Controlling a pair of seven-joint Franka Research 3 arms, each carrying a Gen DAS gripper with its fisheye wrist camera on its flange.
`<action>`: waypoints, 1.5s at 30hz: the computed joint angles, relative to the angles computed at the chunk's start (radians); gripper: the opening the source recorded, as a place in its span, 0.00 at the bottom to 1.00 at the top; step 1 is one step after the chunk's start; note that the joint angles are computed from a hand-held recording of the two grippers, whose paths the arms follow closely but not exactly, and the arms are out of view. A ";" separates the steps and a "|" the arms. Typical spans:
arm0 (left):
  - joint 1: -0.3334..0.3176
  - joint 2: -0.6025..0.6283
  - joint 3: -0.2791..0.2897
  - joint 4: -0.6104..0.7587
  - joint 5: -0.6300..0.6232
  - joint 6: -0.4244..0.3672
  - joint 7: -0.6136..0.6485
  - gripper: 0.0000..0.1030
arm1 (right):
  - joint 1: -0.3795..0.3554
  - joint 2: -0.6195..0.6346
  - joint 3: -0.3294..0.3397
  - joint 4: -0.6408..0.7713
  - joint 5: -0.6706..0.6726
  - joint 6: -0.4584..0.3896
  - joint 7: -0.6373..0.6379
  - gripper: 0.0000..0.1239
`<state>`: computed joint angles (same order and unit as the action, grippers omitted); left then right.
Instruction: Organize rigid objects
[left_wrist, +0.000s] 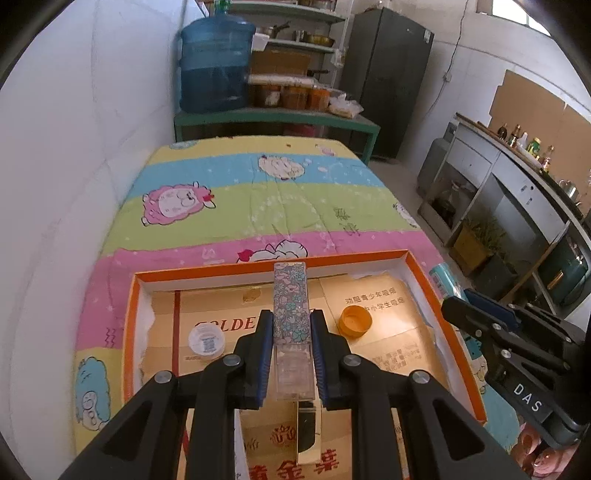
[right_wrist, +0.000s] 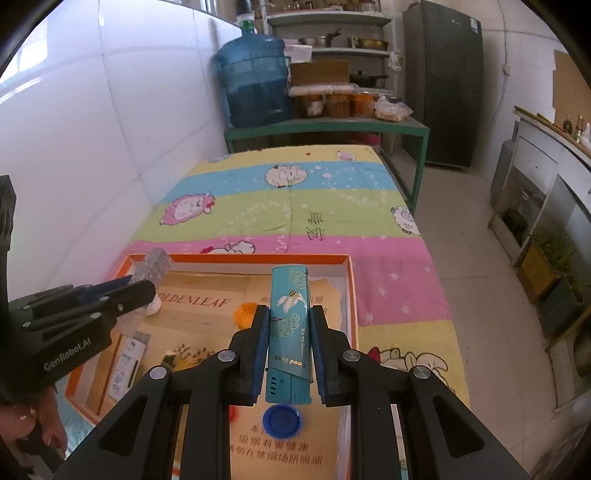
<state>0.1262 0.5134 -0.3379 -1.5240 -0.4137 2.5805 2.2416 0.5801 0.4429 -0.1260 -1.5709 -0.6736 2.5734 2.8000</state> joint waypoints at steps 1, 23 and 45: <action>-0.005 0.010 0.005 0.012 0.008 -0.006 -0.008 0.20 | -0.006 0.010 0.004 0.012 0.009 -0.004 -0.013 0.18; -0.064 0.179 0.031 0.214 0.164 -0.119 -0.167 0.20 | -0.030 0.153 -0.013 0.136 0.238 -0.017 -0.206 0.18; -0.036 0.223 -0.001 0.257 0.129 -0.171 -0.135 0.25 | -0.054 0.189 0.007 0.163 0.389 -0.031 -0.309 0.19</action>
<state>0.0905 0.7361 -0.3392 -1.2670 -0.2852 2.4092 2.1066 0.5259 0.6323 -0.1186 -1.4080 -0.2842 2.5429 2.4909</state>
